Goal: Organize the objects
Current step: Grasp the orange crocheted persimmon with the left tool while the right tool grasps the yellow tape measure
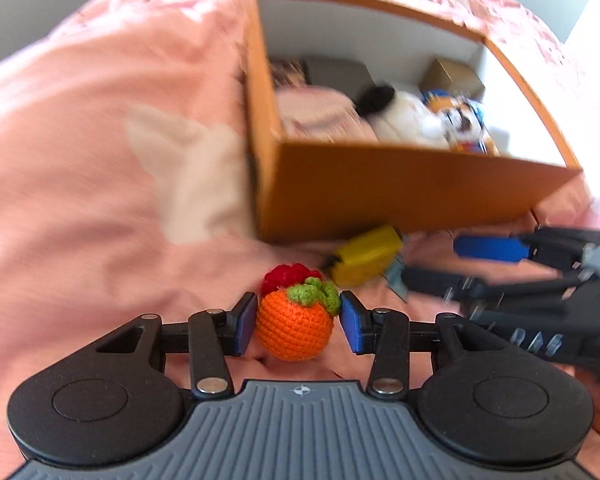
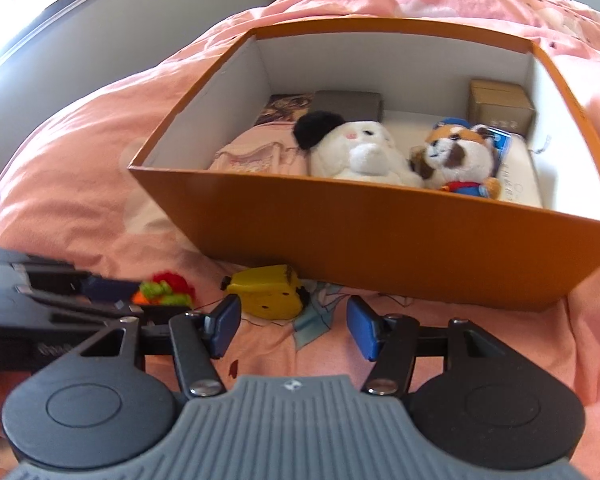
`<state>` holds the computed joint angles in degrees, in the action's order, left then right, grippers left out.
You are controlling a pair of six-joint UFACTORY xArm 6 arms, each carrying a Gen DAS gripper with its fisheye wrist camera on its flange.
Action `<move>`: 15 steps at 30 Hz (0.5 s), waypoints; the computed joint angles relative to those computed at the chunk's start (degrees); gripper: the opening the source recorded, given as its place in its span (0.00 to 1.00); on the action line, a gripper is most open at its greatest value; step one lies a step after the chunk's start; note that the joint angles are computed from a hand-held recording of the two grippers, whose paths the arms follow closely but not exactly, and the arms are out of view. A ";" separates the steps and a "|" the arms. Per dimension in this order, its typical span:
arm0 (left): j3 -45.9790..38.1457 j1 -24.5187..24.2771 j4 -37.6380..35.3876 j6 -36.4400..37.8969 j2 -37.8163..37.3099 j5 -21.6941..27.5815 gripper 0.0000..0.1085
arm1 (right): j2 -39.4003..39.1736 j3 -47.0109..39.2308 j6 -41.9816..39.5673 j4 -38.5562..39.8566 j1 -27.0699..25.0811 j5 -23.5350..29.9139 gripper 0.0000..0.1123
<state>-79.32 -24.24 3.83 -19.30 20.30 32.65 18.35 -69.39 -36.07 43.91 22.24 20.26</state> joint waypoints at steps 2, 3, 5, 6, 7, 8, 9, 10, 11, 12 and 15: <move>-0.09 0.57 3.39 -2.90 -0.24 -0.48 0.46 | 1.41 -1.67 -0.48 -1.34 0.40 1.28 0.64; -0.46 0.87 3.14 -2.92 0.17 -0.87 0.46 | 2.23 -2.52 -0.09 -2.49 0.66 1.46 0.65; -0.69 1.39 1.18 -2.11 0.34 -1.11 0.46 | 4.00 -4.06 1.31 -5.22 1.26 1.03 0.65; -0.42 1.52 0.99 -2.00 0.12 -1.17 0.46 | 4.89 -4.74 2.19 -6.50 1.59 0.68 0.65; -0.50 1.51 1.28 -2.26 0.19 -1.09 0.46 | 5.75 -5.42 2.72 -7.47 1.84 0.72 0.65; -0.75 1.46 1.56 -2.45 0.42 -1.05 0.46 | 6.51 -5.90 3.64 -8.61 2.13 0.46 0.65; -1.12 1.39 1.87 -2.61 0.73 -0.91 0.46 | 7.24 -6.10 4.83 -10.06 2.60 -0.56 0.65; -1.44 1.33 2.19 -2.85 0.96 -0.76 0.46 | 7.81 -6.15 6.00 -11.78 3.00 -1.72 0.65; -1.48 1.33 2.25 -2.96 1.02 -0.79 0.46 | 8.32 -6.19 7.15 -13.39 3.33 -2.78 0.65; -1.41 1.38 2.12 -2.98 0.98 -0.84 0.46 | 8.74 -6.27 7.84 -14.28 3.59 -3.66 0.65; -1.12 1.43 1.71 -2.94 0.75 -0.96 0.46 | 9.76 -7.28 7.55 -13.46 3.86 -3.11 0.60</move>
<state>-80.43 -22.81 5.54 -22.25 21.06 31.68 28.10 -76.67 -28.52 30.45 26.11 17.15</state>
